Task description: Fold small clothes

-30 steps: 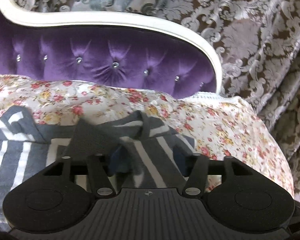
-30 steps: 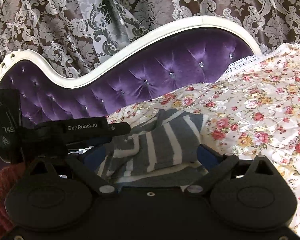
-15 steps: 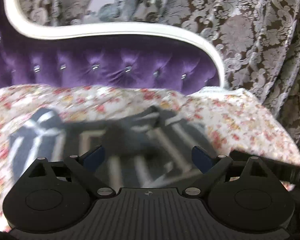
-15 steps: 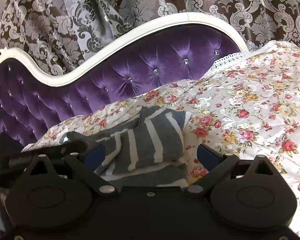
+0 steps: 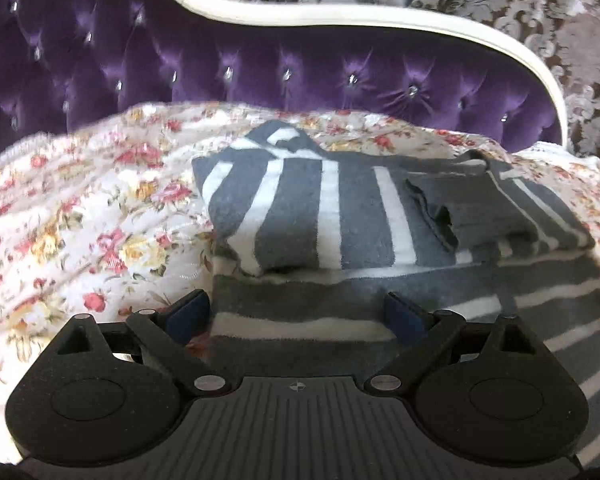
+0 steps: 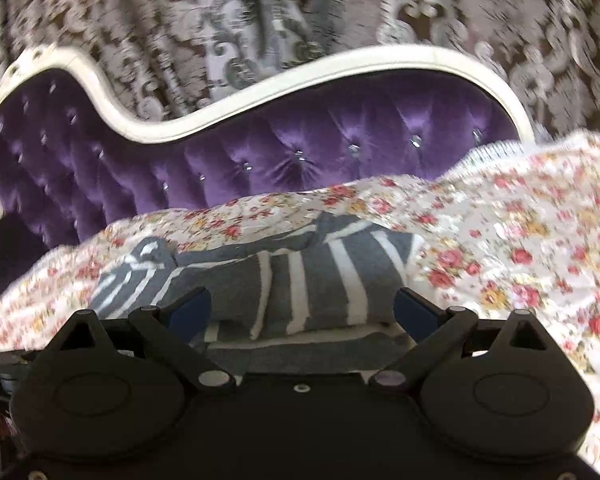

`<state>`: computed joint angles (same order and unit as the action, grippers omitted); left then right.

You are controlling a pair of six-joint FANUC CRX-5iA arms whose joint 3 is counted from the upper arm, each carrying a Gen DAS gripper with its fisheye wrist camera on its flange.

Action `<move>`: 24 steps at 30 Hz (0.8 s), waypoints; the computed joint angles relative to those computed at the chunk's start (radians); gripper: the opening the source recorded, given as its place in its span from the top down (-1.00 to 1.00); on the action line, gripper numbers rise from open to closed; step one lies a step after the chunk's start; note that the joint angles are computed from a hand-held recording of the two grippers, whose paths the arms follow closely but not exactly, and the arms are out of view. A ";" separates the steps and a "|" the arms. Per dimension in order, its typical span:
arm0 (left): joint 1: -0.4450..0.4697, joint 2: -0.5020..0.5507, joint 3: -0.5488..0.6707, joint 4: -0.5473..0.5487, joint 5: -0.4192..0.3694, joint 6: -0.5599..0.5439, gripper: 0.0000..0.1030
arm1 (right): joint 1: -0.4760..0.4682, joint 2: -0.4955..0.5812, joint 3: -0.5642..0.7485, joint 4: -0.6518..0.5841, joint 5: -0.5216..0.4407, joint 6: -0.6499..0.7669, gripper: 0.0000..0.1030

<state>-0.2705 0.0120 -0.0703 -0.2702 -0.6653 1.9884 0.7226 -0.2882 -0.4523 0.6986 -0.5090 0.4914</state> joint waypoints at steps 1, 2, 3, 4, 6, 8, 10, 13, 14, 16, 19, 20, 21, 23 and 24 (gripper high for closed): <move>-0.008 0.001 0.008 -0.019 -0.010 0.013 -0.84 | 0.006 0.002 -0.011 0.036 0.008 -0.004 -0.91; -0.013 -0.002 0.005 -0.031 -0.014 0.025 -0.85 | 0.012 0.006 -0.019 0.061 0.015 -0.004 -0.91; -0.018 -0.001 0.008 -0.044 -0.018 0.038 -0.86 | 0.019 0.013 -0.019 0.073 0.013 0.005 -0.90; -0.022 0.001 0.012 -0.055 -0.020 0.044 -0.87 | 0.027 0.024 -0.010 0.070 0.004 0.023 -0.90; -0.027 0.001 0.008 -0.068 -0.014 0.055 -0.89 | 0.041 0.040 0.005 0.053 -0.007 0.055 -0.90; -0.030 -0.003 0.001 -0.077 -0.006 0.070 -0.89 | 0.055 0.061 0.031 0.022 -0.025 0.102 -0.86; -0.032 -0.005 0.000 -0.083 -0.004 0.076 -0.89 | 0.069 0.089 0.065 0.002 -0.055 0.172 -0.80; -0.029 -0.003 0.001 -0.076 -0.004 0.072 -0.89 | 0.085 0.138 0.119 -0.017 -0.104 0.303 -0.80; -0.028 -0.003 0.000 -0.073 -0.003 0.070 -0.89 | 0.089 0.154 0.135 -0.024 -0.123 0.345 -0.80; -0.026 -0.003 0.000 -0.069 -0.004 0.066 -0.89 | 0.097 0.187 0.158 -0.016 -0.165 0.400 -0.79; -0.024 -0.004 -0.002 -0.064 -0.002 0.064 -0.90 | 0.095 0.227 0.193 -0.028 -0.197 0.459 -0.65; -0.025 -0.004 -0.002 -0.064 -0.002 0.065 -0.89 | 0.090 0.236 0.200 -0.023 -0.197 0.454 -0.61; -0.025 -0.003 -0.001 -0.065 -0.002 0.066 -0.89 | 0.083 0.243 0.207 -0.016 -0.195 0.434 -0.56; -0.025 -0.004 -0.002 -0.064 -0.001 0.066 -0.89 | 0.058 0.252 0.231 -0.039 -0.184 0.380 -0.53; -0.024 -0.004 -0.002 -0.063 -0.001 0.065 -0.89 | 0.045 0.254 0.239 -0.047 -0.182 0.338 -0.51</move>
<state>-0.2948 0.0079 -0.0727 -0.3330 -0.6660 2.0539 0.7678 -0.0345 -0.2136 0.6521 -0.6906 0.8295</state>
